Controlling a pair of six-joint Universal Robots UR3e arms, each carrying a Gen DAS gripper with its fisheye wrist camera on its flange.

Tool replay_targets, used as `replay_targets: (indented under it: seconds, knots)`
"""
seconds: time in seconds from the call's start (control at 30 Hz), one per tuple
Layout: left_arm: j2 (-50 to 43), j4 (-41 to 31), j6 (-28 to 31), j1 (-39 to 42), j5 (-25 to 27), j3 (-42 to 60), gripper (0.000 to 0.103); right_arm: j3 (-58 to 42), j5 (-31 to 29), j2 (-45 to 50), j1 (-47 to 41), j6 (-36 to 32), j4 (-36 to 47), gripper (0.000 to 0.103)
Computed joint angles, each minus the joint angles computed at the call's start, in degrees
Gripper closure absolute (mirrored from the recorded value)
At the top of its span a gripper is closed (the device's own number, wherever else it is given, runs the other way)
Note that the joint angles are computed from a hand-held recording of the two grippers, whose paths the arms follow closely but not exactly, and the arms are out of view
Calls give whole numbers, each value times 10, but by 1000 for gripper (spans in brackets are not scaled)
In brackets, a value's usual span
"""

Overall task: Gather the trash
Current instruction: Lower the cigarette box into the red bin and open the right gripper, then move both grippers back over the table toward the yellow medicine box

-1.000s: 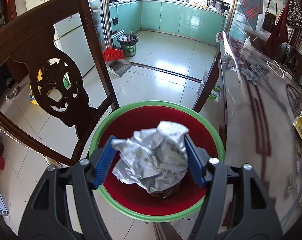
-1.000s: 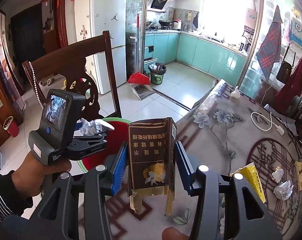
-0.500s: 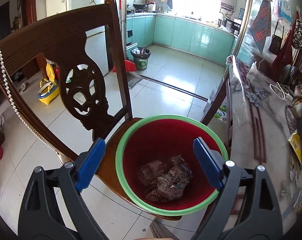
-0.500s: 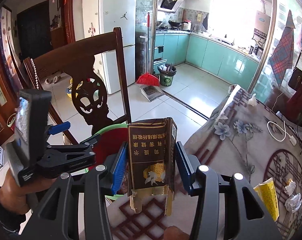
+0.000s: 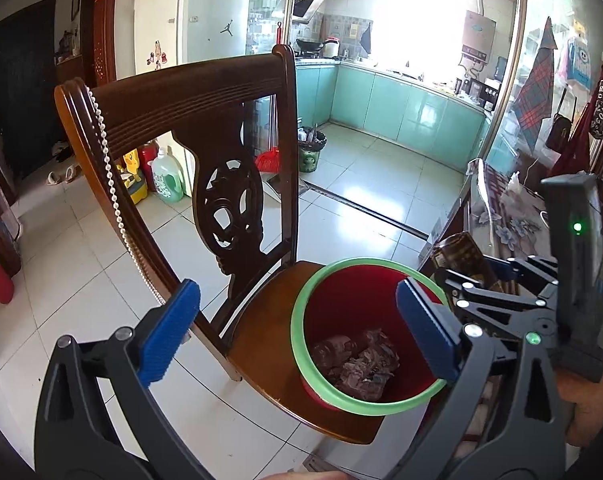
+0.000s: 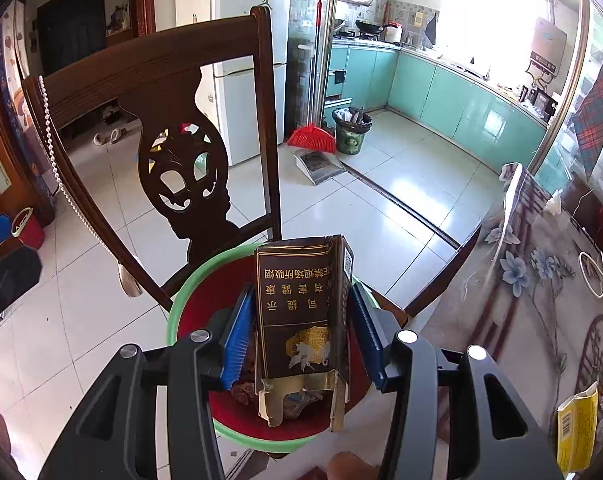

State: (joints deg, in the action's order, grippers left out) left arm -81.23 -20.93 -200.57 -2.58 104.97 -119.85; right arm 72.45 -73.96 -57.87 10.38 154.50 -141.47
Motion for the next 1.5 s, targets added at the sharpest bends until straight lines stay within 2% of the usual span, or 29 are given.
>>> replay_targets:
  seconds: [0.3, 0.33, 0.37, 0.47, 0.57, 0.7, 0.83, 1.07, 1.2, 1.37, 1.5]
  knots:
    - [18, -5, 11, 14, -3, -22, 5, -53, -37, 54, 26, 1, 15, 55]
    - [24, -6, 12, 17, -5, -26, 5, -54, -39, 55, 27, 2, 16, 53]
    - [26, -9, 12, 16, -4, -26, 5, -52, -39, 54, 27, 4, 17, 43]
    - [31, -16, 14, 10, 1, -24, 5, -33, -29, 36, 22, 10, 5, 23]
    - [35, -26, 14, 8, 4, -18, 5, -10, -20, 11, 17, 13, -3, 14]
    - [43, -48, 11, -11, 19, 6, 5, 39, 2, -53, -8, 14, -3, 13]
    - [37, -81, 6, -52, 46, 59, 5, 117, 41, -148, -63, -4, -14, 7]
    - [-47, -158, -18, -174, 91, 236, 5, 219, 109, -313, -209, -69, 29, 7]
    - [-126, -210, -43, -253, 119, 370, 5, 261, 179, -404, -331, -137, 92, 7]
    - [-253, -284, -74, -336, 132, 564, 5, 270, 265, -483, -496, -262, 225, 6]
    - [-368, -370, -105, -388, 149, 738, 5, 251, 320, -504, -627, -382, 349, 6]
